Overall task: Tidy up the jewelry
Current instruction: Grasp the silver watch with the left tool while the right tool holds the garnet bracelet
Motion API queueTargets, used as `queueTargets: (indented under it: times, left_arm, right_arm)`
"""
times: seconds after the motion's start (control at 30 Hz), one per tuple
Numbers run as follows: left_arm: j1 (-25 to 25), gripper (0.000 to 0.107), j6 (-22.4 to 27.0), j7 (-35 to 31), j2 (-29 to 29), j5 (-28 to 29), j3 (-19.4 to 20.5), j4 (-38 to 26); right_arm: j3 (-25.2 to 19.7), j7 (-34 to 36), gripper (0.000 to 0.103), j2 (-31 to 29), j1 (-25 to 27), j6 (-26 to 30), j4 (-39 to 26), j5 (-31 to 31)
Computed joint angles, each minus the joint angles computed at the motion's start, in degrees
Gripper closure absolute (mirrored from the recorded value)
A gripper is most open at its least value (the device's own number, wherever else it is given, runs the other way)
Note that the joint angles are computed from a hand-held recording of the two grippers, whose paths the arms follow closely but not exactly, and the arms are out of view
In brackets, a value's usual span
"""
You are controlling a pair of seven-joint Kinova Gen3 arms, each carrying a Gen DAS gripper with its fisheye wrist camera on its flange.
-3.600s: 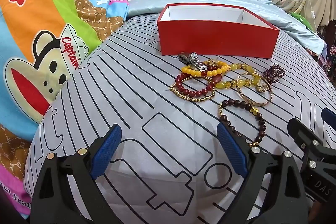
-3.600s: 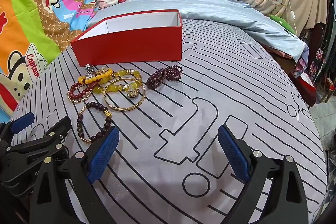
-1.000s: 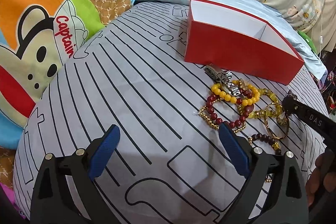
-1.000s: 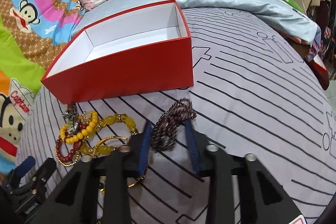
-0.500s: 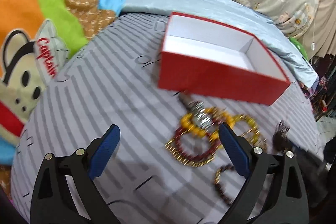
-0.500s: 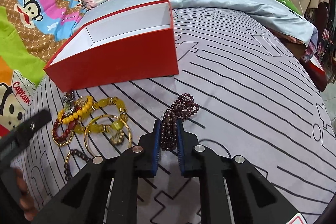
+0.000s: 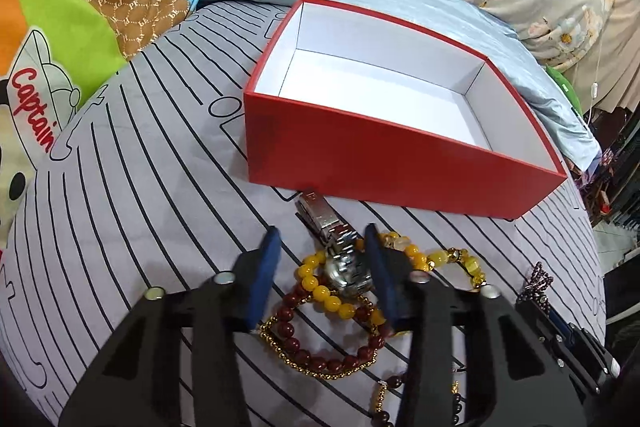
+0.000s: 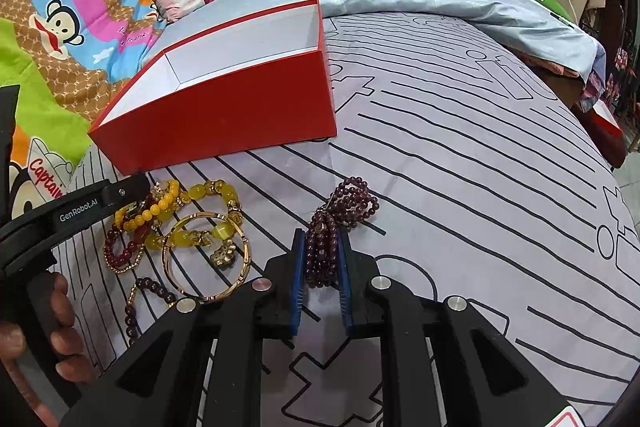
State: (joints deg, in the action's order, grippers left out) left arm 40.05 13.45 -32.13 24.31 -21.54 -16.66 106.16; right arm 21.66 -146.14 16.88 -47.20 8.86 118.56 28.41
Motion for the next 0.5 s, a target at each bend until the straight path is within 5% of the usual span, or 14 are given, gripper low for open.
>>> queueTargets:
  times: [0.17,0.5]
  left_arm:
    - [1.6,0.096,-1.4,0.1,-0.6,-0.4,-1.7,0.7]
    - [8.4,0.098,-5.5,0.6,-5.9,-1.5,-8.2,5.4]
  right_arm:
    - [0.5,-0.5,0.088,0.1,-0.7,0.4,0.0,0.8]
    - [-2.2,0.5,0.088,-0.5,2.3,-1.0,0.4,0.1]
